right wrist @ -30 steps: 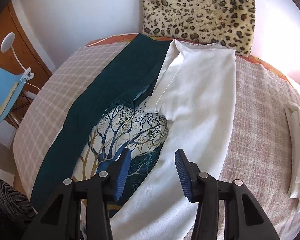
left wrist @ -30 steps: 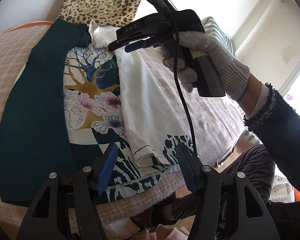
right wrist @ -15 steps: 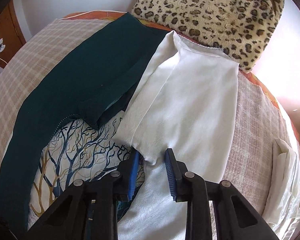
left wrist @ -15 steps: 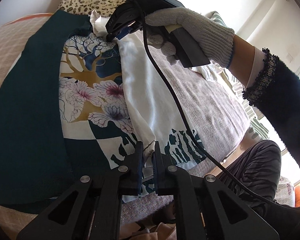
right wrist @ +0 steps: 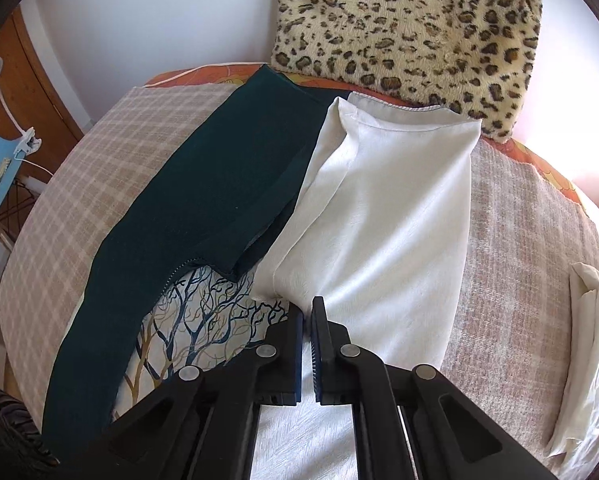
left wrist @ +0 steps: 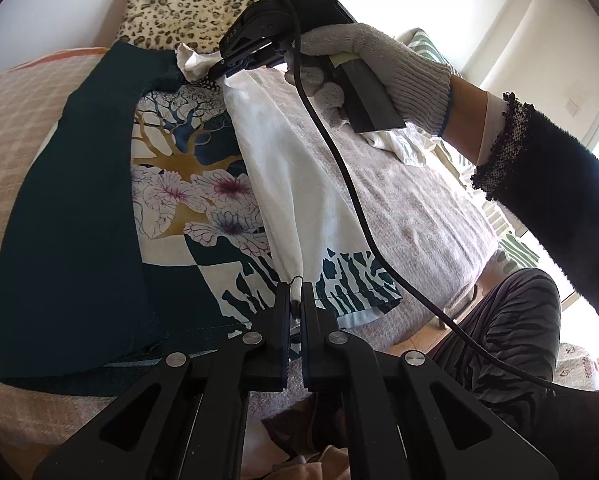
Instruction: Fold small clothes
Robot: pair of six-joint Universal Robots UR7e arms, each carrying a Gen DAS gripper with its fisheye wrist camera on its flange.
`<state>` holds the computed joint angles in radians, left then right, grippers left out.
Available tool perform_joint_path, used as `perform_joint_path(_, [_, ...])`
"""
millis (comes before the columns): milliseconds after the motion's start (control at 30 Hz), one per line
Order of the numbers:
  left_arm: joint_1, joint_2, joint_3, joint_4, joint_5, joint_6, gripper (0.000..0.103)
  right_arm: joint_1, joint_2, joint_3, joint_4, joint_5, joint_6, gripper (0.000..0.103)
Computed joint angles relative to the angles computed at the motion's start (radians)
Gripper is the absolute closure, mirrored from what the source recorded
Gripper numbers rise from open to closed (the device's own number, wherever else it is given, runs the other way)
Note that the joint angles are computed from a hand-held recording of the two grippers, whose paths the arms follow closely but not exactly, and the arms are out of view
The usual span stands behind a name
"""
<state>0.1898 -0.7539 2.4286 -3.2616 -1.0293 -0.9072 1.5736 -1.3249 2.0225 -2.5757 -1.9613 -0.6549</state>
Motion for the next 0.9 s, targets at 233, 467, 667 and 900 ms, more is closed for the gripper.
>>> perform_joint_path(233, [-0.004,-0.036,-0.015,0.117,-0.026,-0.011,0.085,0.001,0.036,-0.016,0.088,0.019,0.058,0.080])
perform_joint_path(467, [-0.084,-0.253,0.062,0.292,0.138,-0.032,0.055,-0.076,-0.235,0.072,0.216,0.240,0.092,0.068])
perform_joint_path(667, [-0.023,-0.475,0.106,0.600,0.192,-0.131,0.055,-0.166,-0.550,0.234,0.325,0.214,0.073,0.066])
perform_joint_path(900, [0.081,-0.506,0.145,0.577,0.057,-0.169,0.055,-0.333,-0.770,0.347,0.551,0.257,0.002,0.066])
